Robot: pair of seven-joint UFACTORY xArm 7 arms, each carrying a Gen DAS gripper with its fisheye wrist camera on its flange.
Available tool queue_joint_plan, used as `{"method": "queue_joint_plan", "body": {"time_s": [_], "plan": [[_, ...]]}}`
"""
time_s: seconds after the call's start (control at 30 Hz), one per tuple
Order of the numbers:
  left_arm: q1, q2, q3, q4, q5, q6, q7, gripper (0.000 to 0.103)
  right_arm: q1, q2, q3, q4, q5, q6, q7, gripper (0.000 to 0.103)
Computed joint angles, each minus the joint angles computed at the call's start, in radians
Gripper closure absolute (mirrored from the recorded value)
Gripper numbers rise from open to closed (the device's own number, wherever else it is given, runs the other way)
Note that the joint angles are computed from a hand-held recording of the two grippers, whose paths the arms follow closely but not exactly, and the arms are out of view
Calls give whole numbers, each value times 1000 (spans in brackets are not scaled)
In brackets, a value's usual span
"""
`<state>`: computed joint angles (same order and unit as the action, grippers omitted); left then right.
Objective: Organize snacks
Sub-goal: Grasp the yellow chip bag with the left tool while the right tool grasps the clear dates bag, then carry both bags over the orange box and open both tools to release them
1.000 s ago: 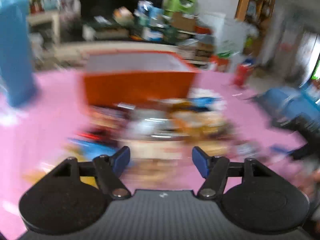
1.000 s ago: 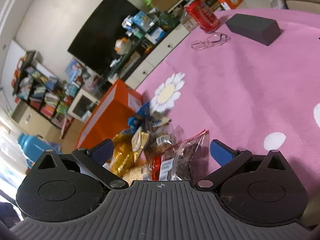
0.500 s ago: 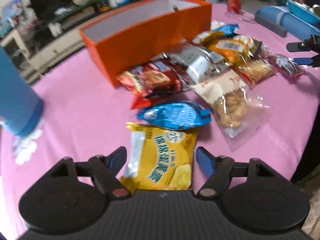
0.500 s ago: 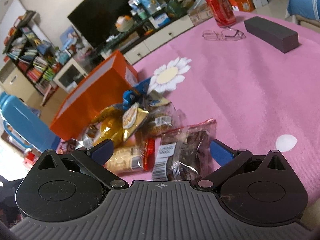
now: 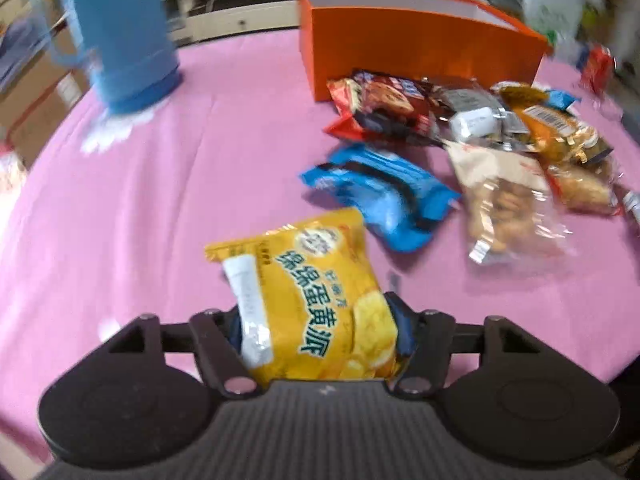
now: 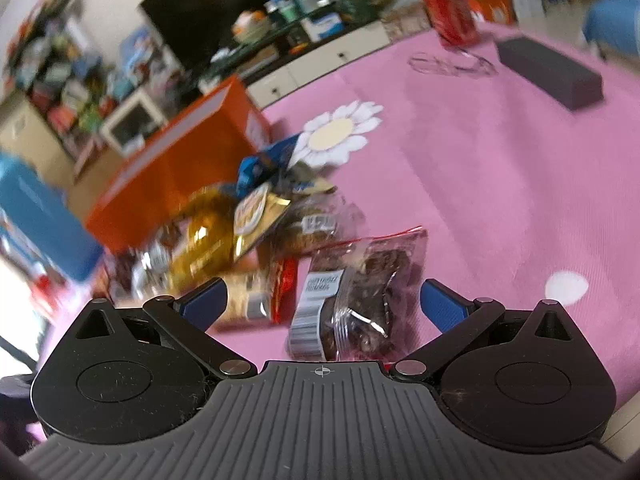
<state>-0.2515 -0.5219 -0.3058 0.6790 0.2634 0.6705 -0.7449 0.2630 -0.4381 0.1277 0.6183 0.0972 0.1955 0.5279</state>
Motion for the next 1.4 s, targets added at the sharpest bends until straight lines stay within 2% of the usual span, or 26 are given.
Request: {"method": "queue_joint_plan", "body": {"time_s": [0.07,0.17,0.27,0.37,0.43,0.47,0.53,0.57,0.6,0.73,0.87,0.97,1.03,1.17,1.23,1.3,1.37,1.4], "plan": [[4,-23,-49,-16,10,2,-80,32,-67,2,78,21,-94,43,17,6],[6,-15,-78,-12,48,-2,-118,26,-139,4,161,44,-228,86,59,6],[-5,2,-56,-3,61,-4,-93,22,-174,26,193,69,-310,111,112,8],[-15,6,-28,-11,47,-27,-78,22,-156,65,184,99,-342,158,135,14],[-4,-3,-31,-22,57,-40,-88,22,-178,67,209,105,-419,176,180,20],[1,-4,-34,-28,63,-52,-93,26,-179,65,211,103,-446,177,195,22],[6,-14,-34,-37,69,-71,-98,41,-182,61,212,100,-496,174,214,36],[4,-18,-30,-35,62,-62,-94,46,-175,58,205,95,-509,165,211,50],[-4,-31,-19,-45,46,-67,-89,48,-157,51,186,87,-499,156,197,56],[-39,-136,18,-110,-41,-47,-75,49,-57,7,94,42,-373,126,106,61],[-28,-269,16,-158,-77,-10,-83,49,-43,-83,92,-18,-298,106,90,61],[-1,-289,20,-138,-83,-32,-68,49,1,-137,57,-60,-208,63,80,61],[24,-252,23,-101,-84,-80,-54,49,28,-132,37,-47,-165,35,51,61],[111,-68,-1,41,-44,-227,-44,49,55,-33,8,62,-120,-32,-29,61],[170,53,-30,136,3,-294,-63,49,53,68,1,167,-113,-63,-78,61],[236,185,-67,251,84,-337,-114,49,6,180,33,284,-145,-84,-93,61],[266,333,-77,388,164,-363,-157,49,-42,323,69,438,-208,-95,-77,61],[271,400,-78,455,204,-367,-180,49,-39,393,65,517,-220,-95,-85,61]]}}
